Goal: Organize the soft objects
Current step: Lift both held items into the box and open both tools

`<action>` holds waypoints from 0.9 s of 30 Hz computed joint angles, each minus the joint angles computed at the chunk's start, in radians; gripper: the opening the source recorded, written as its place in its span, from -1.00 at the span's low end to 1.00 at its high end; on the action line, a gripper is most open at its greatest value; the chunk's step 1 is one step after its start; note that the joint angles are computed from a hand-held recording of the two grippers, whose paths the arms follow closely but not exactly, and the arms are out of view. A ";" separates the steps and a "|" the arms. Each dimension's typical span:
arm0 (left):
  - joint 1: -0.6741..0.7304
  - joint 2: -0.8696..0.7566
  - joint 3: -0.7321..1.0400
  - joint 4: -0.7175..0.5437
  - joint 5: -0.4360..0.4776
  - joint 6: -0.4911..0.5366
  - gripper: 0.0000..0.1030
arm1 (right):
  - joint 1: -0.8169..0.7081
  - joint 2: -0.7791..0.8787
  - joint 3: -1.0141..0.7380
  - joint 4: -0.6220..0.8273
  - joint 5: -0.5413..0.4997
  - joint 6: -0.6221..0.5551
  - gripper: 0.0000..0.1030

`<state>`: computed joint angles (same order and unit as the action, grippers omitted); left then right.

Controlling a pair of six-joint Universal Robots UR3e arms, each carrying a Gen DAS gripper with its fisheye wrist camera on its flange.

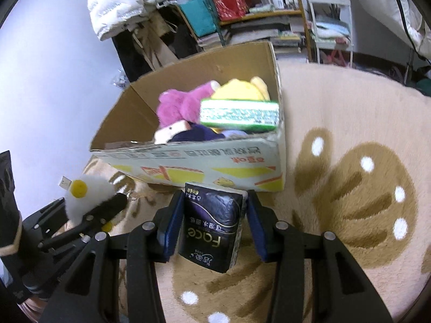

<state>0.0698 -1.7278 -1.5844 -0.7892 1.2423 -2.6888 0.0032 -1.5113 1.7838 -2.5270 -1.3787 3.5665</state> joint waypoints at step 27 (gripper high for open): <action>0.092 0.078 -0.063 0.314 -0.152 -0.095 -0.35 | 0.035 -0.015 -0.075 -0.229 -0.145 -0.033 -0.07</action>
